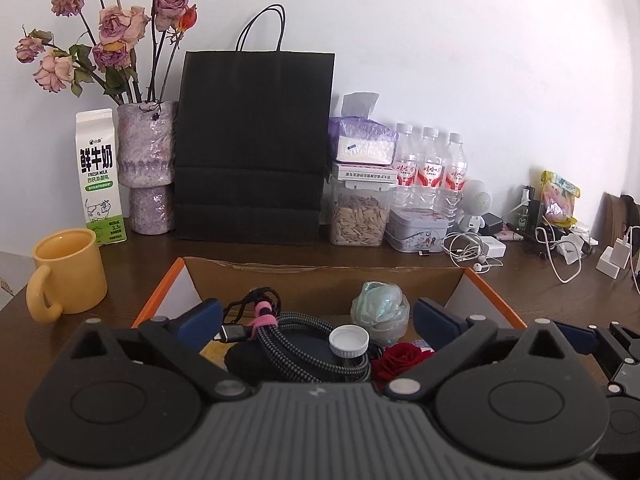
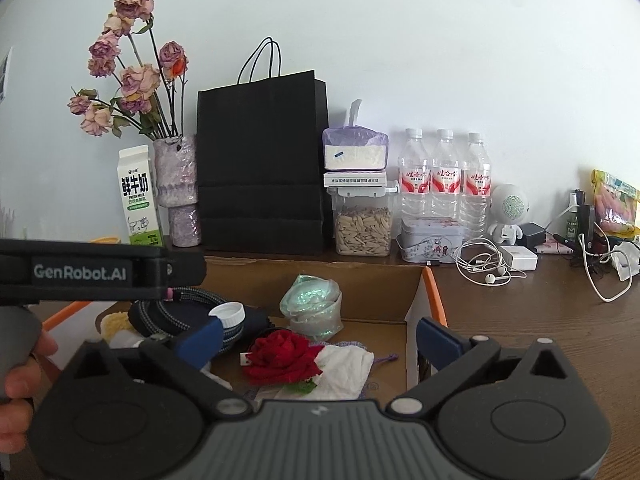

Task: Organize objects
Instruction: 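Carry the yellow block and white cap into the box and open both grippers, then withdraw both tools from the box toward the last items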

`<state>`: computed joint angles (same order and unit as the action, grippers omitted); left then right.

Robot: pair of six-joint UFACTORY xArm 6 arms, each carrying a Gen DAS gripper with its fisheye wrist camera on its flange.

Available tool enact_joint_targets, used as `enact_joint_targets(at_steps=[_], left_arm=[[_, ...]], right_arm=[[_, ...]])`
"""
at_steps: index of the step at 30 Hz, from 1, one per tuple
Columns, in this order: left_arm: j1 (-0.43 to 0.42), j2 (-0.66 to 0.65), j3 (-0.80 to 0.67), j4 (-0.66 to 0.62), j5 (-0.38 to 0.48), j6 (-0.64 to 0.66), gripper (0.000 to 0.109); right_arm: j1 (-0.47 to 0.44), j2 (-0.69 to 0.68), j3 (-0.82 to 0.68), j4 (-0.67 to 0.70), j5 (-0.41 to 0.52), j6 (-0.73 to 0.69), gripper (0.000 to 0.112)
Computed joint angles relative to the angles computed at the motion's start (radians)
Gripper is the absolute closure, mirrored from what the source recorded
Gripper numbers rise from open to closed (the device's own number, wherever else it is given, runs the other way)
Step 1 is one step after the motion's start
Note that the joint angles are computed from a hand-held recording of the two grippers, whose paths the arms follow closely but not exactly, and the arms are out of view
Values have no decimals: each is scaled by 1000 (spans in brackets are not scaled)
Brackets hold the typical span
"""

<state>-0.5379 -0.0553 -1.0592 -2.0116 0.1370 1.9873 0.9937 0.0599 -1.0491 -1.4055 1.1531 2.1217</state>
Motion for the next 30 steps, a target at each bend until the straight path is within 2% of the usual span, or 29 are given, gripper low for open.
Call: enact_joint_targets(at_steps=[8,15,20,24,27,30], left_arm=[[28,-82,83,20,26,-7,6],[87,-195,215,137,63,-91,6],[134,-254,302,226,77,-149,6],[172,-282,349,299,92,-199,6],[190,-290,373,343,93,-232,6],[206,-296,393,376,101,-261,6]], right_arm=[[53,10,-20,19,54,-32,9],[150,29,-43,66,111,-51,11],[196,54,-68,118,86,-98,16],[178,86,-95,181,-16,-163,36],[139,102,-102,217,-110,-175,57],[107,121,-114,244,-169,-177,64]])
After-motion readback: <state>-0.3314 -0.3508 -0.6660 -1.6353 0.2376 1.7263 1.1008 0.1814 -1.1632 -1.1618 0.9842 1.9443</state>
